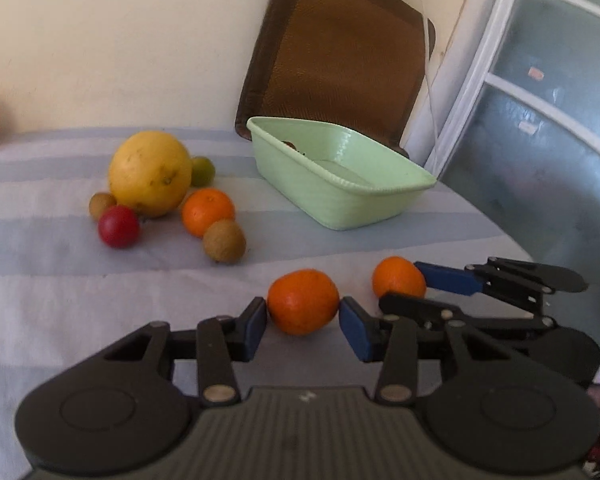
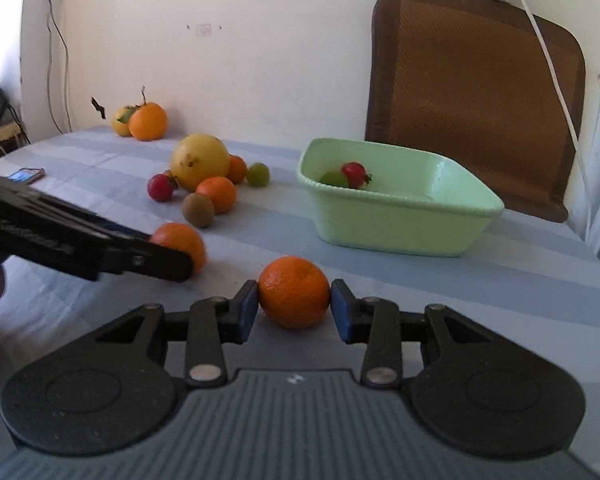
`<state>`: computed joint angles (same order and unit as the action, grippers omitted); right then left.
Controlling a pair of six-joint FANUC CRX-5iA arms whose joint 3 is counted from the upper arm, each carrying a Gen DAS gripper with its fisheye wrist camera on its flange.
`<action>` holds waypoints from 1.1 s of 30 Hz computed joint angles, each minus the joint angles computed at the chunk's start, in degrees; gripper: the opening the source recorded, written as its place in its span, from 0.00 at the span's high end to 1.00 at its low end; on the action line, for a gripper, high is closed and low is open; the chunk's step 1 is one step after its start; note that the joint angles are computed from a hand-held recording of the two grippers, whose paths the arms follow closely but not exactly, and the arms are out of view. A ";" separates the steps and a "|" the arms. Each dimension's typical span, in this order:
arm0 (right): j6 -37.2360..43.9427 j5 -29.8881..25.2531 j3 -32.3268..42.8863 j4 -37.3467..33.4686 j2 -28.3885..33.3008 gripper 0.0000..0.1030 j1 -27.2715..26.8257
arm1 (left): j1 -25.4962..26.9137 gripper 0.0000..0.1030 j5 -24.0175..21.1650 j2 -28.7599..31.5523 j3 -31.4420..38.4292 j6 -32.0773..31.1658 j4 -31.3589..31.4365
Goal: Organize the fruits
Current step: 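Carry the mandarin in the left tool into the basin while the right tool drops its mandarin, then grasp the large yellow grapefruit with the right tool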
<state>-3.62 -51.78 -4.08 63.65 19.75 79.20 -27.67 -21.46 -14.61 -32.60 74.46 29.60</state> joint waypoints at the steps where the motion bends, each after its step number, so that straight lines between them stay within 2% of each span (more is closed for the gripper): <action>1: 1.57 -0.14 0.84 -1.28 0.34 0.58 0.12 | -0.07 0.60 -0.39 0.29 0.78 1.43 -1.62; 4: 1.61 0.68 1.19 -1.78 0.36 0.59 -0.15 | -0.01 0.61 -0.65 0.55 1.11 1.37 -2.00; 7: -2.77 2.67 -1.47 1.43 -1.22 0.60 -0.75 | -0.23 0.62 -1.05 1.14 2.21 1.93 -2.61; 12: -13.74 -0.72 -4.29 14.01 -2.20 0.60 -2.90 | -1.19 0.62 1.26 3.71 4.61 -6.84 6.41; 16: -17.69 -3.37 -3.59 17.71 -1.22 0.60 -5.86 | -2.73 0.62 5.65 8.61 8.97 -11.51 12.23; 18: -17.31 -4.40 -2.43 16.47 -0.23 0.60 -6.83 | -2.72 0.61 6.13 11.73 12.35 -9.10 9.95; 22: -17.72 -5.43 -2.30 15.45 0.47 0.60 -7.71 | -2.16 0.61 2.56 17.39 19.87 1.38 0.32; 27: -17.83 -6.74 -2.31 13.76 0.56 0.59 -7.60 | -3.06 0.61 1.74 19.63 22.10 4.49 -3.20; 30: -19.10 -6.93 -2.74 13.97 0.64 0.58 -7.75 | -3.39 0.57 1.09 19.85 23.29 8.22 -7.78; 33: -20.74 -7.27 -3.43 15.35 0.56 0.57 -7.85 | -3.32 0.57 2.16 18.38 21.62 6.71 -6.48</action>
<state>-24.36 -59.05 -7.51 79.00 20.31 71.35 -30.99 -19.30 3.77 -10.98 81.18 23.11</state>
